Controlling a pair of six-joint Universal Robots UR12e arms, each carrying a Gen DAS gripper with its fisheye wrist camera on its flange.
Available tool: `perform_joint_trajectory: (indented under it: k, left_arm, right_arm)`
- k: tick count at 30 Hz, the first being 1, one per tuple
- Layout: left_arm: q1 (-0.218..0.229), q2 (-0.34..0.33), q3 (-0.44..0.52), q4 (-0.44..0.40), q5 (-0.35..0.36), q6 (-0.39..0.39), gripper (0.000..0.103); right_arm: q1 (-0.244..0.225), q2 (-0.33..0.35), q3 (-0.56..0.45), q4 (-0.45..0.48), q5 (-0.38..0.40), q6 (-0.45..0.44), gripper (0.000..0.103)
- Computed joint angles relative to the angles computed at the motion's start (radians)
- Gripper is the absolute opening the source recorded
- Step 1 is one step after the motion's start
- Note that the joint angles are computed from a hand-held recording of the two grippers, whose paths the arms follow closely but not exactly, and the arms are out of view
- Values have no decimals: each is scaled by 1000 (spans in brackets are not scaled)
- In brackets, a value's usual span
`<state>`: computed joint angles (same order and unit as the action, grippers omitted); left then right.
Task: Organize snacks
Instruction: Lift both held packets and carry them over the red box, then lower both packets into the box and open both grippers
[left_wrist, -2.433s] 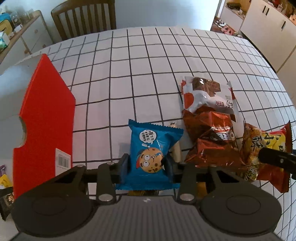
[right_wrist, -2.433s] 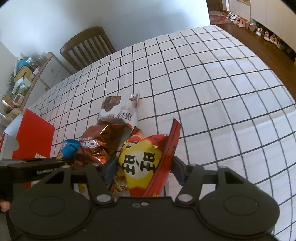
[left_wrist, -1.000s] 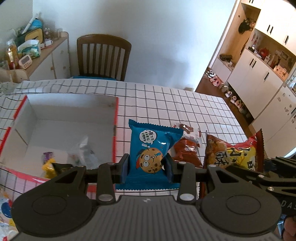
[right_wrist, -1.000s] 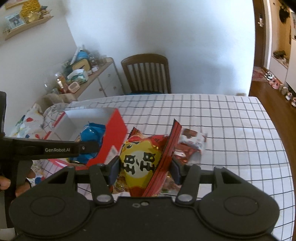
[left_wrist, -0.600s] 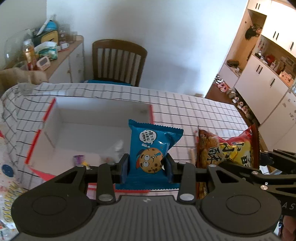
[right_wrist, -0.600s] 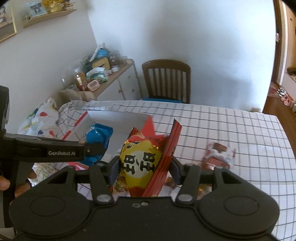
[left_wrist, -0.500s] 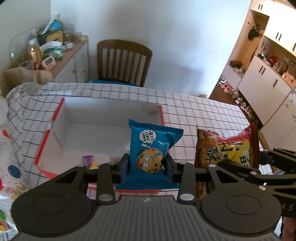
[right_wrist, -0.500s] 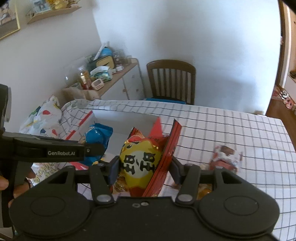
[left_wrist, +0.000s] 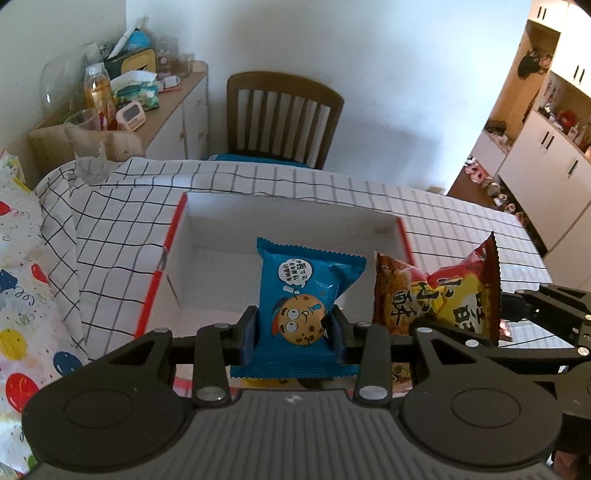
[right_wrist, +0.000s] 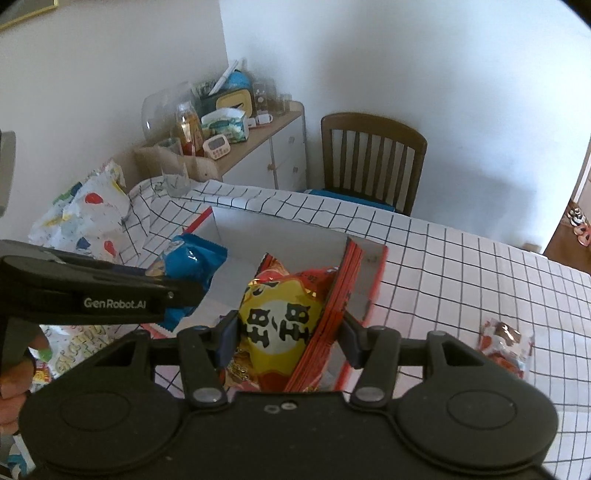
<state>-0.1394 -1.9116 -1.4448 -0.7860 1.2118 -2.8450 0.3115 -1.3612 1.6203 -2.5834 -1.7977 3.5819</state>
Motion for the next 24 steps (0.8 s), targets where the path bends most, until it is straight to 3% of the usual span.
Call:
perform_joint_trajectory:
  k: [14,24]
  left_arm:
    - [-25,-122,101,-52,120,37,38]
    - [-41,-180,158,-123,173,39,38]
  right_arm:
    - [-8,119,-105,79,-10,-17,54]
    - [-23,160,-127,128,17,5,55]
